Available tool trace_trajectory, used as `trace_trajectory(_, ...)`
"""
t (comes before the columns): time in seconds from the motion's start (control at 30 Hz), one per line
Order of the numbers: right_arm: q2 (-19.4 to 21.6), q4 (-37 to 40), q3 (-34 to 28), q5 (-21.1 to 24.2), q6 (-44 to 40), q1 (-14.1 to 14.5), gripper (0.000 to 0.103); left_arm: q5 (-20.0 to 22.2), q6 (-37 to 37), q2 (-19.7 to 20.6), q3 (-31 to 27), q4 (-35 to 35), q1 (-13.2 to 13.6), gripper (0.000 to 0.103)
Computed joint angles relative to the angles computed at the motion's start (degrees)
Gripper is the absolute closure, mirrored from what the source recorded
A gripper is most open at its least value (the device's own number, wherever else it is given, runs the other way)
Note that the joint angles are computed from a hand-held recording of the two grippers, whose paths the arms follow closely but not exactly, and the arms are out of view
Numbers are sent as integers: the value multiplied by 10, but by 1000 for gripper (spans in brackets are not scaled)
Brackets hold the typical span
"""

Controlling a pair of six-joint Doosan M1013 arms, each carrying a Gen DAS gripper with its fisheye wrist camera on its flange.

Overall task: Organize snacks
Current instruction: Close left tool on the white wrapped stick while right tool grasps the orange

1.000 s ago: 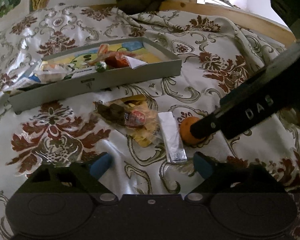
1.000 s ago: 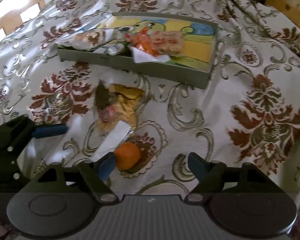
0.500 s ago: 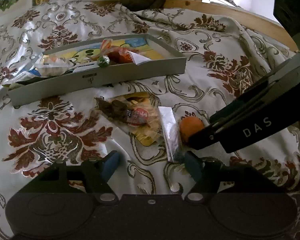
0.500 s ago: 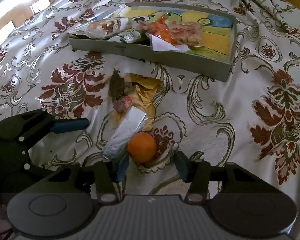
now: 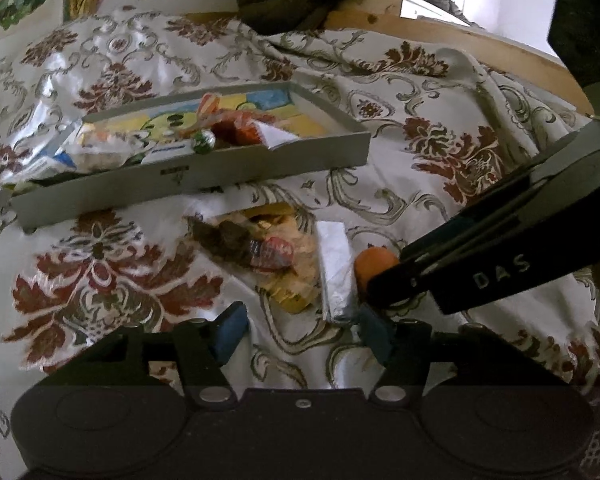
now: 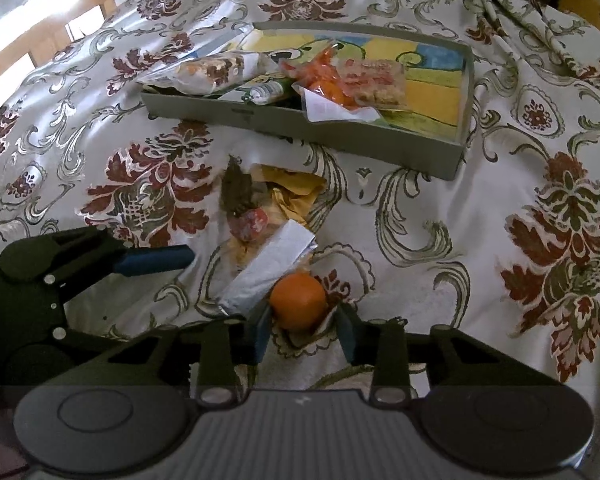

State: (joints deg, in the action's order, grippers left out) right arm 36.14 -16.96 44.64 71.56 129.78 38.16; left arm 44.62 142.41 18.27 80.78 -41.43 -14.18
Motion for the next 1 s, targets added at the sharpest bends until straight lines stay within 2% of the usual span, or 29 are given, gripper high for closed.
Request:
trace_trajectory(0.13,2,-11,-1,-4,-2,2,64,11,36,3,-2,-18,0,56)
trace_trajectory(0.2,1,-17,1,-9,-1,3,68,13,43,4,-2,-19,-1,61)
trace_trajectory(0.43,-2,-13,6,-16,5,1,69,17,67,3,2,-26,-3,85)
trace_trajectory(0.6,-6,-14,12,-20,21,0,69,25,58,4,0,-37,1,93)
trace_trajectory(1.0,-9,-17,18,-24,36,-1,69,21,96,0,8,-75,6,98)
